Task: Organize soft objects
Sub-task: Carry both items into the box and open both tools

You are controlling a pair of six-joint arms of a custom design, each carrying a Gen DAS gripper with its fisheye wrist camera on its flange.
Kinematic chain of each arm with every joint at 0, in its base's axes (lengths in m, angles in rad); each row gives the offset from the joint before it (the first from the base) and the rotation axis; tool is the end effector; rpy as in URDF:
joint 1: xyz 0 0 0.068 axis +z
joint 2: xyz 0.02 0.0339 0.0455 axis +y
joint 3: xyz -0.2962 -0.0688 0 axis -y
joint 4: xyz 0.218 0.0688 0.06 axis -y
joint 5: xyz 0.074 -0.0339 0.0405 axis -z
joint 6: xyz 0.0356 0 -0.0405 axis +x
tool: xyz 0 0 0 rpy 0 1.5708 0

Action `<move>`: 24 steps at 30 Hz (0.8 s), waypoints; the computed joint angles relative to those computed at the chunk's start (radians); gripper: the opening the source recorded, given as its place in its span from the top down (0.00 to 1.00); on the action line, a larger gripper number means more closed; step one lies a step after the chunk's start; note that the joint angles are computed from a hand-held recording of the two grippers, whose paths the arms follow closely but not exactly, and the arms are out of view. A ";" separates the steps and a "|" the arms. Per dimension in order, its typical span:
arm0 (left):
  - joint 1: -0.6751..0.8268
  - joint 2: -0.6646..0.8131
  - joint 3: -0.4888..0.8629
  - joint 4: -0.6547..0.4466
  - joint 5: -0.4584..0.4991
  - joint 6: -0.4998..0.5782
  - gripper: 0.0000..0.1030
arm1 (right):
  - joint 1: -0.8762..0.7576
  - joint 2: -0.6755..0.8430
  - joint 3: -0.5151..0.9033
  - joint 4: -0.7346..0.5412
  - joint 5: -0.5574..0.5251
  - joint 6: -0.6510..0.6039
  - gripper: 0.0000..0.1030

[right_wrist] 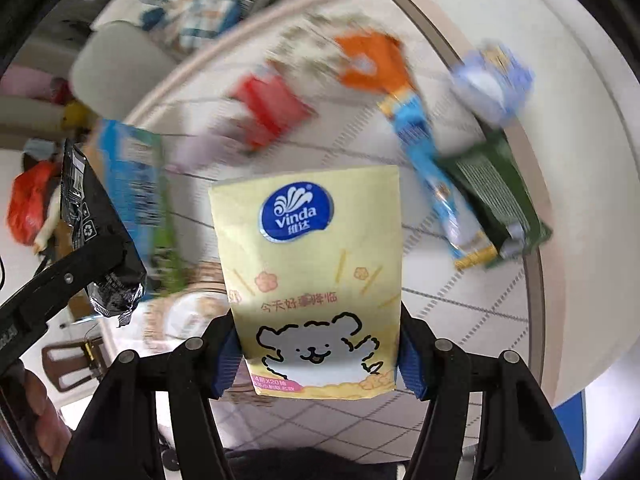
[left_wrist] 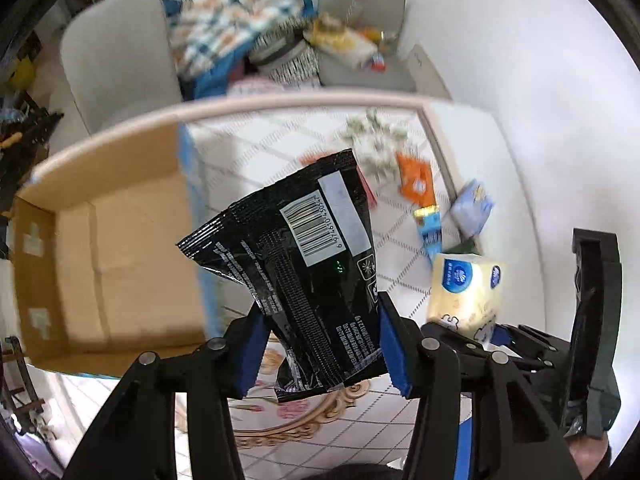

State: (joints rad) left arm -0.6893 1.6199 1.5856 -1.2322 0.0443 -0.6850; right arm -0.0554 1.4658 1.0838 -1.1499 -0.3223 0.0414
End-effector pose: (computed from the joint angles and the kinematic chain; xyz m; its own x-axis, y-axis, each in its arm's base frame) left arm 0.2207 -0.1839 0.3573 -0.9786 -0.0125 -0.2053 0.0342 0.9744 -0.2223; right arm 0.2181 -0.0008 0.2748 -0.9952 0.0945 -0.0257 0.0815 0.9446 0.3178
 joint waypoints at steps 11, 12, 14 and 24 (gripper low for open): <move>0.611 -0.107 0.024 -0.199 0.050 0.508 0.54 | 0.626 0.239 0.467 0.060 0.009 0.435 0.36; 0.676 -0.088 0.026 -0.203 0.075 0.556 0.54 | 0.657 0.274 0.493 0.069 0.018 0.454 0.36; 0.801 -0.044 -0.012 -0.176 0.120 0.653 0.54 | 0.726 0.386 0.588 0.078 0.044 0.498 0.36; 1.014 0.267 0.000 -0.127 0.163 0.898 0.53 | 0.826 0.855 0.982 0.011 0.063 0.532 0.35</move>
